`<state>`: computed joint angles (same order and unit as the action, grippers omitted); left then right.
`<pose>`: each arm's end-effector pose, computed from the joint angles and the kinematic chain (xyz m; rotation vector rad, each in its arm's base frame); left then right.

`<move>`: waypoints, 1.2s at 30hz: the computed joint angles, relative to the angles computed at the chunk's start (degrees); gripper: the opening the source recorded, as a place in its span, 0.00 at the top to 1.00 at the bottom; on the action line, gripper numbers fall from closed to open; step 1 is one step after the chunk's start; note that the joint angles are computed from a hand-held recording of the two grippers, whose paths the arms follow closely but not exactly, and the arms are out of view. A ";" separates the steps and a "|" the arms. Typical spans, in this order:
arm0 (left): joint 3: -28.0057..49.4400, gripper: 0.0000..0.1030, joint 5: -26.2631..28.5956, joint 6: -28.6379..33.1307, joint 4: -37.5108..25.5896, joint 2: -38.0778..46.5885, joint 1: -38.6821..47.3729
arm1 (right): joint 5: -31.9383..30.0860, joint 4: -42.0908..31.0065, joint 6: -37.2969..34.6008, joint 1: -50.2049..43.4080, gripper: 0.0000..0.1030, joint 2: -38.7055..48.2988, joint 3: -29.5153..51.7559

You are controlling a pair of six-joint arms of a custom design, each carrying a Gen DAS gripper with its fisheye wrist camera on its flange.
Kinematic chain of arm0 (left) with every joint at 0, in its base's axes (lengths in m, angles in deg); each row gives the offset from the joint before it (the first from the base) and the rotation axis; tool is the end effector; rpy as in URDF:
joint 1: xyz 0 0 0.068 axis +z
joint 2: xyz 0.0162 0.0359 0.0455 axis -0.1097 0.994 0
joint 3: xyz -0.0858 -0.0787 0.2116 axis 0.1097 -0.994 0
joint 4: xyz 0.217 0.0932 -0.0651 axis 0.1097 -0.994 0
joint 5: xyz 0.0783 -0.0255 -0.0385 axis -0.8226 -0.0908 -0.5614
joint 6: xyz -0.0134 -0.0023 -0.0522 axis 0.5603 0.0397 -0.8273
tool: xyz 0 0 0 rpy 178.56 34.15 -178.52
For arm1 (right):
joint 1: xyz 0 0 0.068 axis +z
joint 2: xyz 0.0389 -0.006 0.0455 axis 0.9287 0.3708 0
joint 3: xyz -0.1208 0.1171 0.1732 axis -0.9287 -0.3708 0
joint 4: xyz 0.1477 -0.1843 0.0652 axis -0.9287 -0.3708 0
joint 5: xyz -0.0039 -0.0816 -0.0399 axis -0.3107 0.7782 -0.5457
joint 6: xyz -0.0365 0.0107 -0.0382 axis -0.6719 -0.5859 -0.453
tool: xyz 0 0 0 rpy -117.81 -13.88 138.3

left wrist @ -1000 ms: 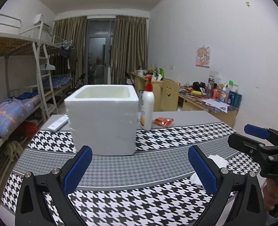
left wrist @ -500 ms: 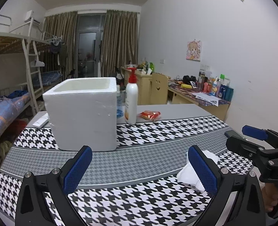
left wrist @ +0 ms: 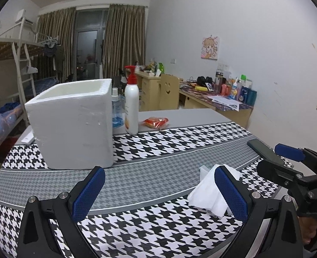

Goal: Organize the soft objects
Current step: 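Withdraw both tools from the box back toward the white cloth, then move both tools down onto the folded white cloth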

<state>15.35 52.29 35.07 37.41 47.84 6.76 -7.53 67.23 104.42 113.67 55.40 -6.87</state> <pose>0.3273 0.0465 0.0750 0.8291 1.9391 -0.6176 0.2284 0.1933 0.0922 0.4343 2.0614 -0.1074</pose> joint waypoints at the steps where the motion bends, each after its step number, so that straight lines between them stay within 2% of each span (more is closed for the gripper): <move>1: -0.06 0.01 0.09 0.20 -0.20 -0.02 -0.16 | 0.28 -0.32 0.48 0.22 0.07 0.01 -0.07; 10: 0.25 0.01 -1.88 0.21 -0.72 1.08 -2.62 | 1.09 -2.31 1.77 1.29 0.07 1.97 0.86; 15: 0.49 0.01 -3.18 -0.89 0.03 1.73 -3.97 | -1.69 -0.38 2.94 0.11 0.07 2.78 -0.50; 21: 0.79 0.01 -3.28 0.88 -1.83 2.14 -4.71 | -3.57 0.74 4.13 -0.64 0.07 3.91 -1.49; 29: 2.56 0.01 -6.18 3.11 -5.30 4.28 -7.34 | -4.66 0.22 6.80 -1.00 0.07 4.69 -2.54; 36: 3.43 0.01 -10.11 3.04 -5.02 6.55 -10.05 | -5.69 1.41 9.52 -1.88 0.07 4.32 -5.14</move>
